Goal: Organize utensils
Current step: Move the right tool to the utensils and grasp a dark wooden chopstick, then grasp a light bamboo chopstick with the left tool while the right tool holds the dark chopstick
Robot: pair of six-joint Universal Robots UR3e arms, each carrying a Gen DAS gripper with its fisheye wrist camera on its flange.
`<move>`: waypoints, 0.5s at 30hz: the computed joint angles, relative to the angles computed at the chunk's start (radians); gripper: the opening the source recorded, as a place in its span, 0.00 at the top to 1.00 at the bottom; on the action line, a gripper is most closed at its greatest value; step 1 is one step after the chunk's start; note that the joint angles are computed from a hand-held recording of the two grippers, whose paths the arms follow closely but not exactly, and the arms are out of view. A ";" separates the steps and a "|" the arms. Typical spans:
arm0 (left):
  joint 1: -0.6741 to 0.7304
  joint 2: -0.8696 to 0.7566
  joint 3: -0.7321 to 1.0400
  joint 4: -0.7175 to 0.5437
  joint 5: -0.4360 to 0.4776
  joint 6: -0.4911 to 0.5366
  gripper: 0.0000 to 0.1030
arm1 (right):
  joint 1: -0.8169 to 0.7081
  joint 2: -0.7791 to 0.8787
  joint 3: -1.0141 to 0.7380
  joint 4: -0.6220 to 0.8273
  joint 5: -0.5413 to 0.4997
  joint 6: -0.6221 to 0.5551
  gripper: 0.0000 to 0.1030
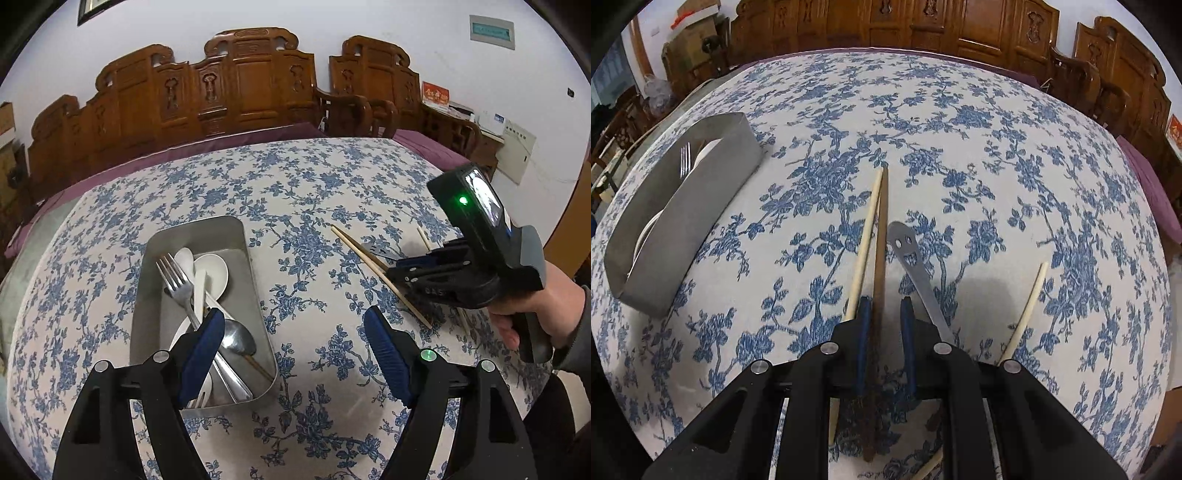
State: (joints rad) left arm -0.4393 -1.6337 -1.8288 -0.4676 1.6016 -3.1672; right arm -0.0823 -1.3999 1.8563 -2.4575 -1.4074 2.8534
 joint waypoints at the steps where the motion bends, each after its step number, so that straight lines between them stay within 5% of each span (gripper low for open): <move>1: -0.002 -0.001 0.002 0.001 0.006 -0.001 0.27 | 0.002 0.002 -0.005 0.004 -0.003 0.005 0.82; 3: -0.002 -0.004 0.007 -0.004 0.008 -0.006 0.28 | 0.002 -0.001 -0.002 0.006 -0.004 0.005 0.94; 8: -0.022 -0.006 0.017 -0.024 0.029 -0.017 0.28 | -0.032 -0.073 0.054 0.033 0.038 -0.021 0.94; 15: -0.087 -0.057 0.087 -0.068 0.065 -0.038 0.28 | -0.169 -0.385 0.237 0.119 0.180 -0.100 0.94</move>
State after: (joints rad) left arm -0.5263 -1.6908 -1.7419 -0.5359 1.6665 -3.2054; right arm -0.2511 -1.7845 2.0936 -2.3384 -1.2271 2.7533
